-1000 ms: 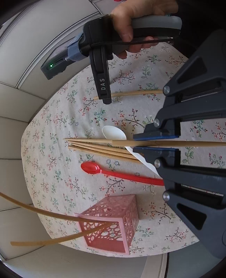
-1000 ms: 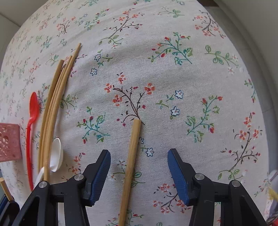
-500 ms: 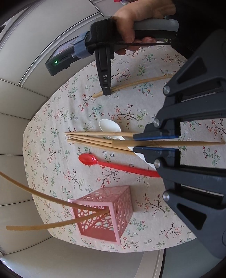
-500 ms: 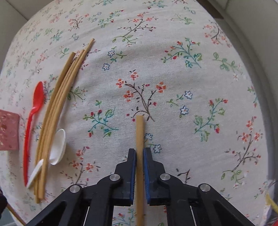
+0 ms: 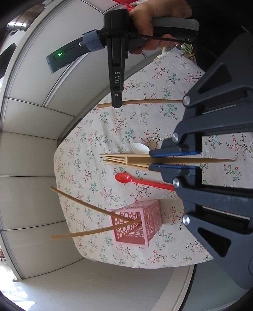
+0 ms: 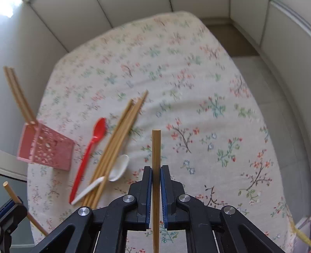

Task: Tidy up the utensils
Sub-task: 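Carry both held chopsticks upright over the pink mesh holder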

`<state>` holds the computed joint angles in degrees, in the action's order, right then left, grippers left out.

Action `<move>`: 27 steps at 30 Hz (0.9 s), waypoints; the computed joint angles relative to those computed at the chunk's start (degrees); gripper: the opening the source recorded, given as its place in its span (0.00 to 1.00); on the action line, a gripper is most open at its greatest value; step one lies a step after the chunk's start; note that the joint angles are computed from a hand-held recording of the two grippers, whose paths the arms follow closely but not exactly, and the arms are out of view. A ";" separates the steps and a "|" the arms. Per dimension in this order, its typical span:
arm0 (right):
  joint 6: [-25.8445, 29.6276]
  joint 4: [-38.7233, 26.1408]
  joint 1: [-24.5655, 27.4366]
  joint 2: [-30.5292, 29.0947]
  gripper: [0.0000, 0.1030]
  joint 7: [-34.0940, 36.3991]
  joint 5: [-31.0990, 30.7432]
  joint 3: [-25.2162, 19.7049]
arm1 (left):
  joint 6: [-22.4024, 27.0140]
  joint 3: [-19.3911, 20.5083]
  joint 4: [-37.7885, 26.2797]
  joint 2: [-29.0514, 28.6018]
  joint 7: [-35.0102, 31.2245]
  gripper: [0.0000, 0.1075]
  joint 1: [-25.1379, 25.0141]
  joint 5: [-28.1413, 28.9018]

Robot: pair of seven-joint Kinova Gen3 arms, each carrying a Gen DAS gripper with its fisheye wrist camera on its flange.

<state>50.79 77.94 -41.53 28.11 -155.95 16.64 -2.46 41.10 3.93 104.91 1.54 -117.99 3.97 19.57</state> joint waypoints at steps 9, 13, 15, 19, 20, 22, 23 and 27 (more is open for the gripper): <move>-3.12 3.38 -5.14 -7.54 0.07 -7.54 10.29 1.28 | -0.87 -3.29 2.62 -6.57 -7.15 0.08 -0.74 7.57; -2.81 3.67 -6.80 -9.77 0.07 -11.40 16.17 0.55 | -0.58 -5.11 2.51 -8.37 -9.51 0.08 -0.65 10.53; -2.53 3.57 -7.64 -10.67 0.07 -13.23 19.09 0.02 | -0.42 -6.07 2.25 -9.06 -10.43 0.08 -0.82 12.17; -2.57 3.29 -8.71 -11.68 0.07 -16.08 23.89 -1.27 | -0.78 -7.75 1.72 -10.01 -11.77 0.08 -1.35 14.91; -2.64 3.10 -8.90 -11.78 0.07 -16.53 24.85 -1.58 | -0.99 -8.10 1.60 -10.06 -12.02 0.08 -1.51 15.51; -2.85 2.73 -9.27 -11.87 0.07 -17.27 26.42 -2.09 | -1.62 -8.67 1.38 -10.32 -12.20 0.08 -1.92 16.49; -2.96 2.51 -9.50 -11.81 0.07 -17.76 27.24 -2.22 | -1.95 -9.08 1.24 -10.36 -12.40 0.08 -2.11 17.19; -4.67 2.46 -10.63 -11.75 0.07 -20.68 31.32 -2.12 | -4.90 -9.77 1.42 -10.93 -12.76 0.08 -2.71 19.30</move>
<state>46.12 80.41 -52.17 16.36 -176.63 47.96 -4.59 36.20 -5.83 106.33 -9.38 -130.74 1.26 38.87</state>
